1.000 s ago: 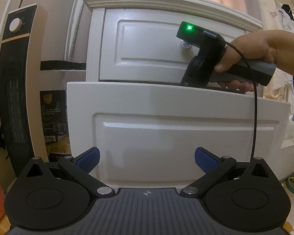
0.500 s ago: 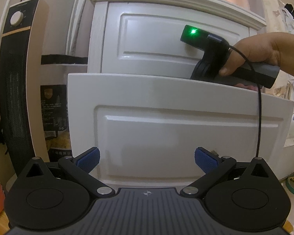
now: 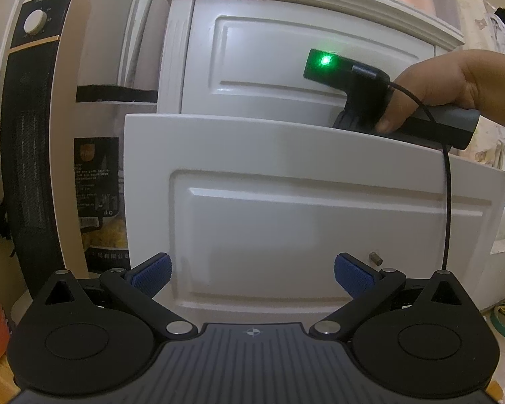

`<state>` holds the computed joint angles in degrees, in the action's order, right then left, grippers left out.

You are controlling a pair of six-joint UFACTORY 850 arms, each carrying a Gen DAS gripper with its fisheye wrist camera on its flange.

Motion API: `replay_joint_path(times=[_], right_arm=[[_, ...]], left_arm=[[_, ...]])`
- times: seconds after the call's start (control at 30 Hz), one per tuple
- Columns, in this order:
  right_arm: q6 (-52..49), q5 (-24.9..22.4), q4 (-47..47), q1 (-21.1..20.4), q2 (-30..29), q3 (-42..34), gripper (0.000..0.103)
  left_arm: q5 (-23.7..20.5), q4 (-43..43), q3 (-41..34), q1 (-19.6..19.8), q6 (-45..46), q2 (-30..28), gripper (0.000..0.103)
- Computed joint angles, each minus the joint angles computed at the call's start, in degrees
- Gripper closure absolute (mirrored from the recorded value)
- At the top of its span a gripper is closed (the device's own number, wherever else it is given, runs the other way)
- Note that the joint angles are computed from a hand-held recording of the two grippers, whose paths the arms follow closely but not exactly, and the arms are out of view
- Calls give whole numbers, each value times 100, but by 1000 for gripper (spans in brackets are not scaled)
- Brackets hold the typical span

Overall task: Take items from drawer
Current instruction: 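Lift the clear bottle up out of the drawer with the right gripper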

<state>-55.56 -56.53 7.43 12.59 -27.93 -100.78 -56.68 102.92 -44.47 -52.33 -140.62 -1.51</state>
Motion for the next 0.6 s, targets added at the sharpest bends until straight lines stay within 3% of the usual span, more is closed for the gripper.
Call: replay_joint_path(times=[0.6], right_arm=[[-119, 216, -63, 61, 181, 277, 59]], left_arm=[[72, 52, 35, 9, -136, 24, 0]])
